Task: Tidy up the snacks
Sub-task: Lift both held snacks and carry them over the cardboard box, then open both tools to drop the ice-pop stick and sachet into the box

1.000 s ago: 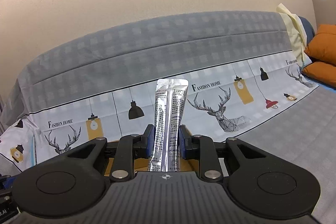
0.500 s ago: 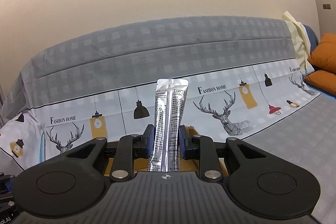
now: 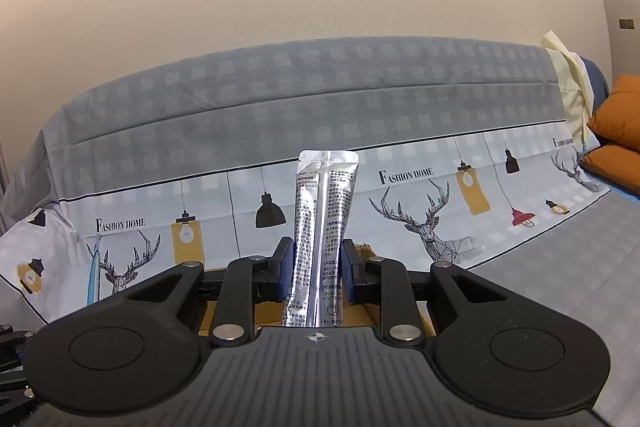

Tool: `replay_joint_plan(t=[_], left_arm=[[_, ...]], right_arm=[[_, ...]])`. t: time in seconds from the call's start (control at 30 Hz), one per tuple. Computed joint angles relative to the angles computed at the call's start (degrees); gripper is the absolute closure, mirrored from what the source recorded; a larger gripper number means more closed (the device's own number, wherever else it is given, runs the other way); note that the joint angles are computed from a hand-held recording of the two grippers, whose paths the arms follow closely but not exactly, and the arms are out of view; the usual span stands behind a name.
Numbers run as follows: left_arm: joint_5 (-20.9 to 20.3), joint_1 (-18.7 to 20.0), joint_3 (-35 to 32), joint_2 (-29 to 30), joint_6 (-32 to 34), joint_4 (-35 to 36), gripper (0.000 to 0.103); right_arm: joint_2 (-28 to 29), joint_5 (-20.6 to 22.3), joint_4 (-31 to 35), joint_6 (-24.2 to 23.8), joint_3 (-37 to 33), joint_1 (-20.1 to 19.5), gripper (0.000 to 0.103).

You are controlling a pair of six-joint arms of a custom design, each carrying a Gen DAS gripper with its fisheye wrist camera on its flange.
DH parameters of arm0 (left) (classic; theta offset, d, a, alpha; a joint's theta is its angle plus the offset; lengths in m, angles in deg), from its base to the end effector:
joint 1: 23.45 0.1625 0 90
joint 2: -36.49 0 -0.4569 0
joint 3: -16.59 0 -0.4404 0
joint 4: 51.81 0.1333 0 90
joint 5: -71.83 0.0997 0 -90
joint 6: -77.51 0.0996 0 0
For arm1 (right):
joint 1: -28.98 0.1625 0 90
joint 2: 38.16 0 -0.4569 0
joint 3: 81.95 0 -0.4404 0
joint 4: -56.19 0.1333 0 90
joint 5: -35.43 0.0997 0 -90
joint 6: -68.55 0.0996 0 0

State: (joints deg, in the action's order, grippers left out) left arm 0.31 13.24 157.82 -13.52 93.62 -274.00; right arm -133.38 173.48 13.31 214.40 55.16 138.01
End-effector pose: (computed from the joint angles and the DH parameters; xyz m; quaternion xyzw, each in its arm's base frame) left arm -0.2395 -0.3840 0.0663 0.4803 0.7921 -0.3754 0.0324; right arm 0.1716 -0.3159 0.2249 0.0269 -0.7025 0.6082 0.3686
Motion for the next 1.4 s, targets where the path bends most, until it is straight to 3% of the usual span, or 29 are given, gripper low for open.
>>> replay_joint_plan(t=[0.8, 0.83, 0.9, 0.97, 1.0, 1.2, 1.33, 1.4], left_arm=[[-1.6, 0.2, -0.1, 0.1, -0.3, 0.6, 0.084], [-2.0, 0.3, -0.1, -0.2, -0.7, 1.6, 0.082], [-2.6, 0.5, -0.3, -0.9, -1.4, 4.1, 0.065], [-0.9, -0.1, -0.3, -0.4, -1.4, 2.9, 0.059], [-0.8, 0.1, -0.4, -0.5, -1.8, 2.9, 0.059], [4.9, 0.9, -1.3, -1.9, -5.8, 4.6, 0.059], [10.9, 1.9, -2.0, -3.5, -7.7, 7.2, 0.071], [14.2, 2.9, -2.7, -4.5, -8.4, 9.9, 0.071]], right_arm=[[-0.3, -0.5, -0.2, -1.2, 0.1, 0.1, 0.076], [-0.2, -0.5, 0.1, -1.1, 0.0, 0.0, 0.075], [0.3, 0.0, 1.5, -0.5, -0.7, 0.0, 0.064], [0.9, 1.3, -0.7, -2.6, -0.7, 0.4, 0.044], [0.8, 1.3, -2.0, -3.5, -0.3, 0.6, 0.04], [1.1, 1.3, -1.3, -2.9, -0.5, 0.6, 0.04], [2.1, 1.1, -1.0, -2.3, -0.9, 0.8, 0.04], [2.7, 0.7, -0.4, -2.0, -1.3, 0.8, 0.04]])
